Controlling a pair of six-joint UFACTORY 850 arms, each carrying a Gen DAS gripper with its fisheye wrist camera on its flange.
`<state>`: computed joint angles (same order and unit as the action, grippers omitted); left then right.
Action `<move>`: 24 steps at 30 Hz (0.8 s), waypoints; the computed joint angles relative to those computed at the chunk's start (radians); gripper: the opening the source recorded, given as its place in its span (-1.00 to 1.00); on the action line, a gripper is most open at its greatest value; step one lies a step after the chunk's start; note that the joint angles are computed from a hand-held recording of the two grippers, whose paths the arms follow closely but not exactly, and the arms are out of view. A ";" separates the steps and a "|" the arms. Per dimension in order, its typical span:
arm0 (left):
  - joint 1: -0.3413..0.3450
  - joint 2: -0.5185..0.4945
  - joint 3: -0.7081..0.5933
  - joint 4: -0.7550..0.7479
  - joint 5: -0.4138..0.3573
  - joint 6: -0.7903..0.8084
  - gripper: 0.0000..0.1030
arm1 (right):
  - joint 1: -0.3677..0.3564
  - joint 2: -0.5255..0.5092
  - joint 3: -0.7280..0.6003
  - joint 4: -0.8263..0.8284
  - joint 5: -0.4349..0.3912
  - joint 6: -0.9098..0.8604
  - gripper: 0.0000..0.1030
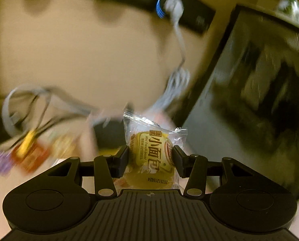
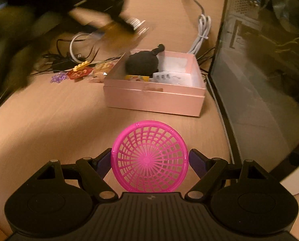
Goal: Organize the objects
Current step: 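Carry the bread roll into the pink box and open the left tool, then lower the pink strainer into the pink box and open the right tool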
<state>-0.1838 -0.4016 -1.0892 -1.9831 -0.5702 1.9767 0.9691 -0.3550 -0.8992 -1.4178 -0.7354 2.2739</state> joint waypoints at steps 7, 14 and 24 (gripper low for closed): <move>-0.091 -0.173 -0.160 -0.043 0.121 0.008 -0.02 | 0.014 0.028 0.012 0.041 -0.074 -0.028 0.57; 0.011 -0.029 0.078 -0.171 -0.047 0.155 -0.02 | -0.048 0.078 0.004 -0.059 -0.074 -0.021 0.57; 0.187 0.104 0.337 -0.126 -0.018 0.094 -0.02 | -0.313 -0.049 -0.287 -0.185 0.035 -0.116 0.61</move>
<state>0.0033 -0.2972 -0.7517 -2.1095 -0.5879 2.0708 0.6566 -0.4040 -1.1858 -1.6030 -0.7007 2.1579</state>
